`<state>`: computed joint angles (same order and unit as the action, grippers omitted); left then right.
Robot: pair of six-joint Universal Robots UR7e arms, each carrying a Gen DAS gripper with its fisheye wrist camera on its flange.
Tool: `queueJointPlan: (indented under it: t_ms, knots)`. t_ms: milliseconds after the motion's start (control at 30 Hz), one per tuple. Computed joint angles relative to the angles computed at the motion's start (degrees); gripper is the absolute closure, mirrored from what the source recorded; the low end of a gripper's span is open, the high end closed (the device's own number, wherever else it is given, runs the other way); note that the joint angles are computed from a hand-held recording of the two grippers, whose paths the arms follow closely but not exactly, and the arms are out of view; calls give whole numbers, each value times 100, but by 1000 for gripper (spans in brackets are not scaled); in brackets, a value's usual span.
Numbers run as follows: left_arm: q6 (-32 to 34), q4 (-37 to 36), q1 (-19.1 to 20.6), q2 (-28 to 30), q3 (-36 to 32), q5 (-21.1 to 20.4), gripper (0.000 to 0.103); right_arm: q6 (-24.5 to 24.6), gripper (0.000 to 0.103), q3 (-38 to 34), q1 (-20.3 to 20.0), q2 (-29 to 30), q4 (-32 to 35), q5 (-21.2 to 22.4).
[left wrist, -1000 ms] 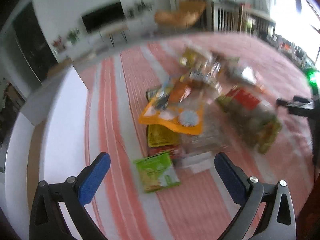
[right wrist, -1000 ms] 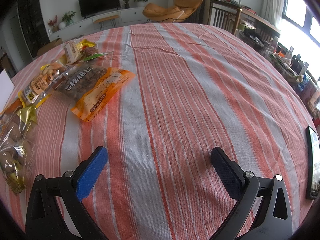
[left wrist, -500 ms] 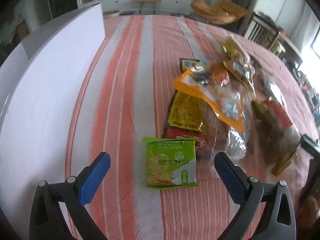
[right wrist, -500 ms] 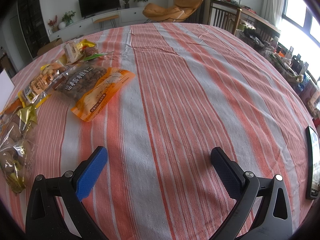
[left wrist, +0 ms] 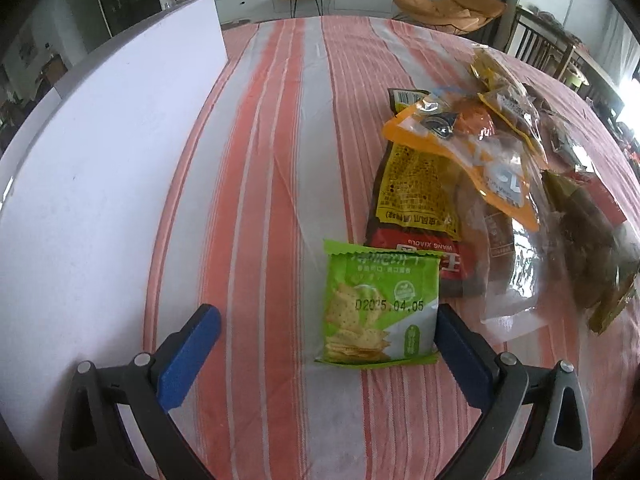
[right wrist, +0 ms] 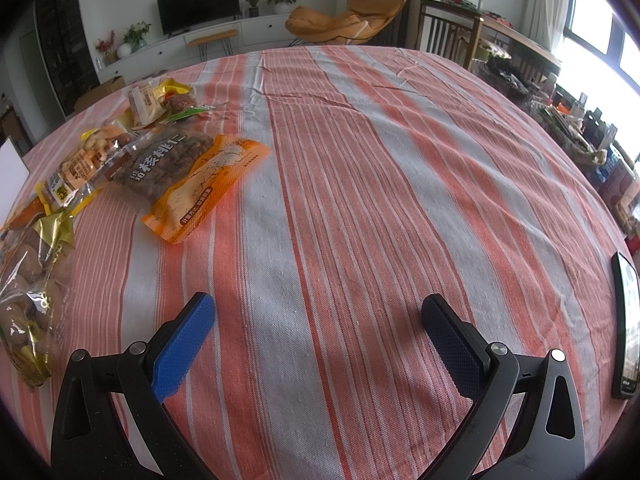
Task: Organize snacks
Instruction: 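Lower the left tool onto the green cracker packet and close it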
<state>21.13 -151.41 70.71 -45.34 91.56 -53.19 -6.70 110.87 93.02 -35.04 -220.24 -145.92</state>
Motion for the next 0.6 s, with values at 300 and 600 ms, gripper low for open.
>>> queueJointPlan:
  t_ms: [300, 600]
  knots:
    - [86, 288, 41, -184, 62, -370, 0, 4, 0, 5, 4, -1, 0, -3]
    - [672, -107, -106, -108, 252, -98, 4, 2, 0, -4, 1, 0, 5, -2]
